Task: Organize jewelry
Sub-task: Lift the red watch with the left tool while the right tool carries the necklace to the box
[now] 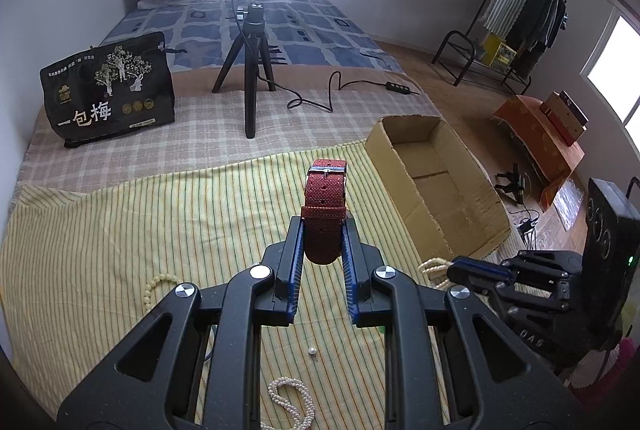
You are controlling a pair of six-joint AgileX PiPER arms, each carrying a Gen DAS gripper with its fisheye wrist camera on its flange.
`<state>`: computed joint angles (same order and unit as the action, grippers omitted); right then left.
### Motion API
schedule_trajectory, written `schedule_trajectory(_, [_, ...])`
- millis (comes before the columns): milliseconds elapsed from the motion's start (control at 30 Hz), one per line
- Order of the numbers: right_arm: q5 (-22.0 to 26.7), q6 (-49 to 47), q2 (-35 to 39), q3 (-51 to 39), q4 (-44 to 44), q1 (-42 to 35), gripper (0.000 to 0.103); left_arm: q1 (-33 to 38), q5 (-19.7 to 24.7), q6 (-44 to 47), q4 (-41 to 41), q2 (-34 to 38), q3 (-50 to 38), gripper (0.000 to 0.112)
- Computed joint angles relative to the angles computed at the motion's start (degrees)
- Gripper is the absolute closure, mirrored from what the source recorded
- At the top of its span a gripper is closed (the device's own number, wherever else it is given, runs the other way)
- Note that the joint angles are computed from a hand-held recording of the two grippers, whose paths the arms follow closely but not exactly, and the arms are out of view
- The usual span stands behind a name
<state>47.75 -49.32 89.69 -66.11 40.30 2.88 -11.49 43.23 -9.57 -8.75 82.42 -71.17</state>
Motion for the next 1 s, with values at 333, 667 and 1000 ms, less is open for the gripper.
schedule_trajectory(333, [2.8, -4.3, -8.6, -1.7, 8.6, -4.4, 0.101, 1.0, 0.1, 0.8, -0.7, 0.1, 0.2, 0.096])
schedule_trajectory(667, [6.1, -6.8, -13.1, -2.5, 15.9, -9.5, 0.101, -1.9, 0.1, -1.5, 0.8, 0.3, -0.1, 0.096])
schedule_trajectory(1000, [8.4, -8.4, -14.3, -5.3, 19.9, -13.6, 0.101, -6.5, 0.4, -3.5, 2.0, 0.3, -1.8, 0.096])
